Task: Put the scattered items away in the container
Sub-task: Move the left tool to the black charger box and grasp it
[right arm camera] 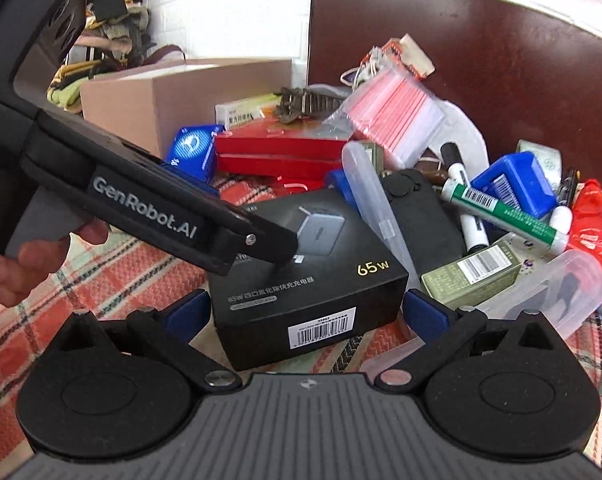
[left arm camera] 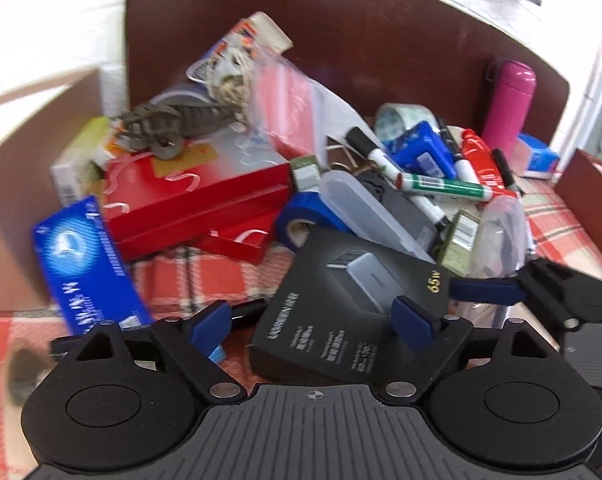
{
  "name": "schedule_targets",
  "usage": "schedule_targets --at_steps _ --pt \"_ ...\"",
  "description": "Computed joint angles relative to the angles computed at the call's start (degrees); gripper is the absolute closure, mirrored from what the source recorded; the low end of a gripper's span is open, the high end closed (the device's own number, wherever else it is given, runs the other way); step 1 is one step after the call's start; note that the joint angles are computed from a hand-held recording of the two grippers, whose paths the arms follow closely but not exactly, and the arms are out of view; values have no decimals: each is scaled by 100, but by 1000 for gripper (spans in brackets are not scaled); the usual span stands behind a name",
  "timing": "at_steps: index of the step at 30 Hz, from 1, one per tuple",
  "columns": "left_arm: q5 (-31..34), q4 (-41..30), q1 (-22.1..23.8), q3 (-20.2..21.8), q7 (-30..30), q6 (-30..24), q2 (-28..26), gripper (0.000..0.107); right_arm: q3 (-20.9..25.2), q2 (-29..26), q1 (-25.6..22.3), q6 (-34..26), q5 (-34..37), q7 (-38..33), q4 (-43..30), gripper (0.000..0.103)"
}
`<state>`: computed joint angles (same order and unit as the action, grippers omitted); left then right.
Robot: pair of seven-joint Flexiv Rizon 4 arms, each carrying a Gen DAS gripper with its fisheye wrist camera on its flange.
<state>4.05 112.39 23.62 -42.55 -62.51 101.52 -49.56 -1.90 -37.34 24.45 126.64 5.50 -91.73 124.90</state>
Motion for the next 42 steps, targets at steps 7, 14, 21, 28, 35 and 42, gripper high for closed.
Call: schedule_targets --at_steps 7,14,21,28,35,42 --pt "-202 -125 450 -644 308 -535 -459 19 49 -176 -124 66 -233 -69 -115 1" --pt "-248 371 573 -626 299 -360 -132 22 248 -66 -310 77 -521 -115 49 10" --pt "50 1253 904 -635 -270 105 326 23 329 278 -218 172 -662 -421 552 12" --pt "682 1861 1248 -682 -702 434 530 17 595 486 -301 390 -704 -520 1091 14" --pt "742 1525 1345 -810 -802 138 269 17 655 424 -355 429 -624 -260 1089 15" --pt "511 1437 1556 -1097 -597 -79 -111 20 673 435 -480 182 -968 -67 1007 16"
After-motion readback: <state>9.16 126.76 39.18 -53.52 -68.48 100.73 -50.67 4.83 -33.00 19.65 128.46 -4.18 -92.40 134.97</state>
